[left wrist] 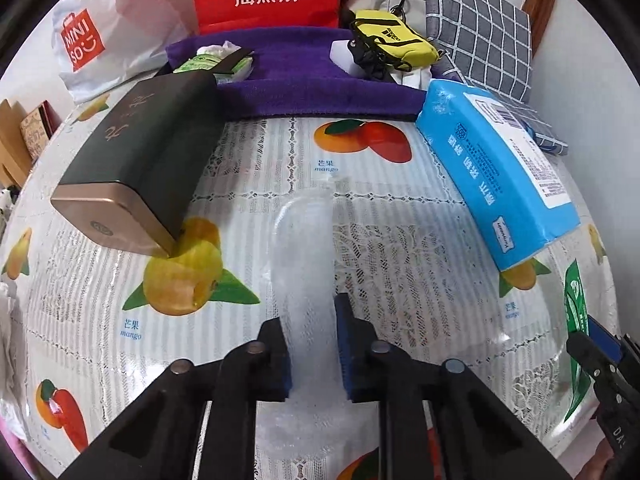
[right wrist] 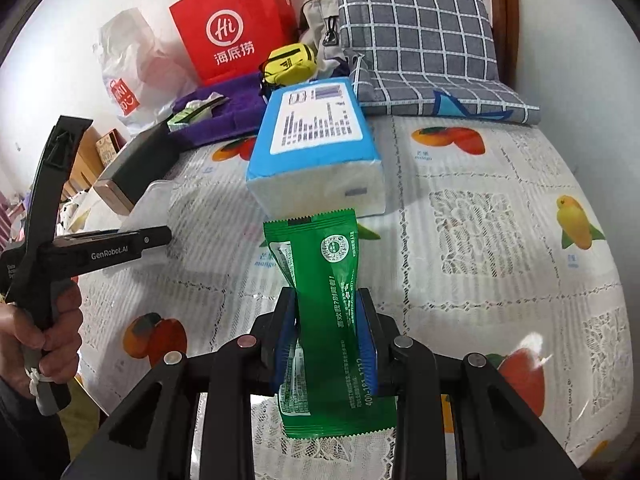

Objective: Organize soft objects
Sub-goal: 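Lift the green packet with the right tool while the left tool grasps the white mesh bag, then carry the green packet in the right tool and mesh bag in the left tool over the towel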

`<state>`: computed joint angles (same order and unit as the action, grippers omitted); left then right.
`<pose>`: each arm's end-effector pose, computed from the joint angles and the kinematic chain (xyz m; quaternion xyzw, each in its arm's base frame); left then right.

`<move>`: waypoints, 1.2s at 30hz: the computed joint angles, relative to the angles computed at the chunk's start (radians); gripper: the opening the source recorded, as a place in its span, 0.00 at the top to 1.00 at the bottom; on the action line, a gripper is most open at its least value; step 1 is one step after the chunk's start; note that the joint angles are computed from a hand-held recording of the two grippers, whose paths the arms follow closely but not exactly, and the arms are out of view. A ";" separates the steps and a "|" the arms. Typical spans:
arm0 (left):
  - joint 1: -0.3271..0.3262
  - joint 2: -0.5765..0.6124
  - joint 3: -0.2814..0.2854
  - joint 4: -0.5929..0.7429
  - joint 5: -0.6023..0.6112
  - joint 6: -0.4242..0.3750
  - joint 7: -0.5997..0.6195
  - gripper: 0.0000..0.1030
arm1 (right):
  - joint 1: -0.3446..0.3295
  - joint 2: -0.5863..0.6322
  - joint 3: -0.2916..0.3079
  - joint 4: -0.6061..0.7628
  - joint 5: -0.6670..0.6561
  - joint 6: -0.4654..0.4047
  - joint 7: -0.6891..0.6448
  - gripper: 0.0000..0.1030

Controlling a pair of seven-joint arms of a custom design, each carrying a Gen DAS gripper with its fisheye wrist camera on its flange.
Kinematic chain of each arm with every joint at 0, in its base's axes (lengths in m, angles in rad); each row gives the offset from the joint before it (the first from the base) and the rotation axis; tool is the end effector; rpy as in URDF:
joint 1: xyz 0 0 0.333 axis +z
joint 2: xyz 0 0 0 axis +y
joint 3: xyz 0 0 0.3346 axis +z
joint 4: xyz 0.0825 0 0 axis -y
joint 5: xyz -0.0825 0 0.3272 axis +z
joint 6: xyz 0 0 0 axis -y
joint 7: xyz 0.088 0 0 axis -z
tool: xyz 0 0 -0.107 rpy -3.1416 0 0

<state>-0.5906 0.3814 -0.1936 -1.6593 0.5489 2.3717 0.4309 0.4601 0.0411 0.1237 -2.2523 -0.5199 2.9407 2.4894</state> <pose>0.4760 -0.4401 0.4706 -0.7015 0.6677 -0.1961 0.1536 0.4208 0.3157 0.4710 -0.7117 0.6186 -0.1369 0.3035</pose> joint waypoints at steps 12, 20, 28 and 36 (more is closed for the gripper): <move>0.057 -0.111 -0.021 -0.151 -0.071 0.171 0.015 0.90 | 0.005 -0.042 0.033 0.033 0.002 -0.053 0.005 0.71; 0.099 -0.195 -0.029 -0.213 -0.061 0.226 0.014 0.90 | 0.025 -0.019 0.046 0.150 -0.010 -0.137 0.009 0.71; 0.156 -0.253 -0.040 -0.238 -0.087 0.260 0.040 0.90 | 0.063 0.061 0.032 0.328 0.011 -0.188 -0.030 0.71; 0.202 -0.274 -0.042 -0.221 -0.126 0.263 0.090 0.90 | 0.093 0.172 0.009 0.508 0.130 -0.215 -0.150 0.71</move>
